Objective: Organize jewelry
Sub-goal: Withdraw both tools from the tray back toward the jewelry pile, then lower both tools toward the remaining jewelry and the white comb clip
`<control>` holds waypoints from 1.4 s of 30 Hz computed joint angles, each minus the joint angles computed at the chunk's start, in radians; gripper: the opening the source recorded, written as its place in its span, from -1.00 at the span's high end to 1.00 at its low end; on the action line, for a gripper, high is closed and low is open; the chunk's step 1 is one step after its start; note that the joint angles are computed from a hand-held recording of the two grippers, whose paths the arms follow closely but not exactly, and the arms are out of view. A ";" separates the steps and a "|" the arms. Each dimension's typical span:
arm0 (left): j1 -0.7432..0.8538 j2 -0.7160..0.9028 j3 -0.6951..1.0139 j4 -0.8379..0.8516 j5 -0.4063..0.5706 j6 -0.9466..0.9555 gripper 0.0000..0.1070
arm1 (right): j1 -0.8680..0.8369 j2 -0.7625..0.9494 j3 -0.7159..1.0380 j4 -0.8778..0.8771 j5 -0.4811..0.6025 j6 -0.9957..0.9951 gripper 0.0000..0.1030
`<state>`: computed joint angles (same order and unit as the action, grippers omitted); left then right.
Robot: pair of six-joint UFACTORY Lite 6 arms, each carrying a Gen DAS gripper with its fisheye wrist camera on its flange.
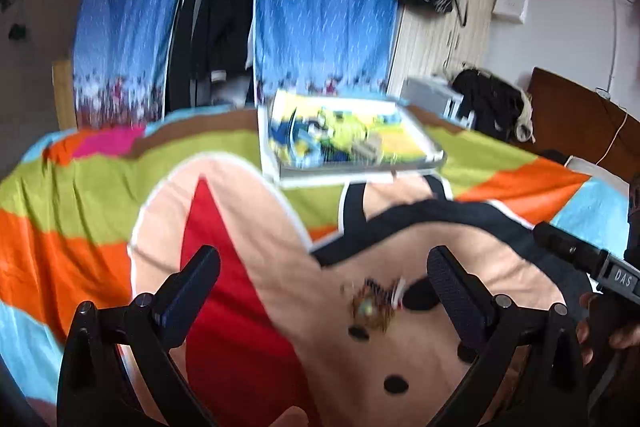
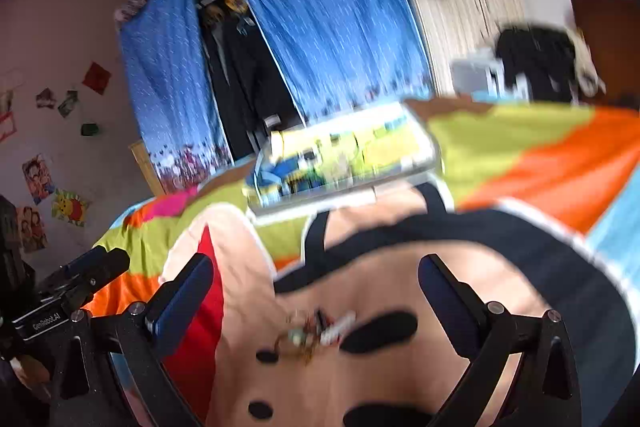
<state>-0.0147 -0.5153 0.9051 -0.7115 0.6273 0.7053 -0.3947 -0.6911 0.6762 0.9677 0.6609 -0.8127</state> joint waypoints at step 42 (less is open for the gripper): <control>-0.193 0.539 0.137 0.235 -0.023 -0.122 -0.60 | 0.018 0.740 0.260 -0.100 0.139 -0.041 -0.82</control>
<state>-0.2079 0.0240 1.0418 -0.4766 0.6048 0.5830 -0.3770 0.0493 0.9362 0.8682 0.8000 -0.8536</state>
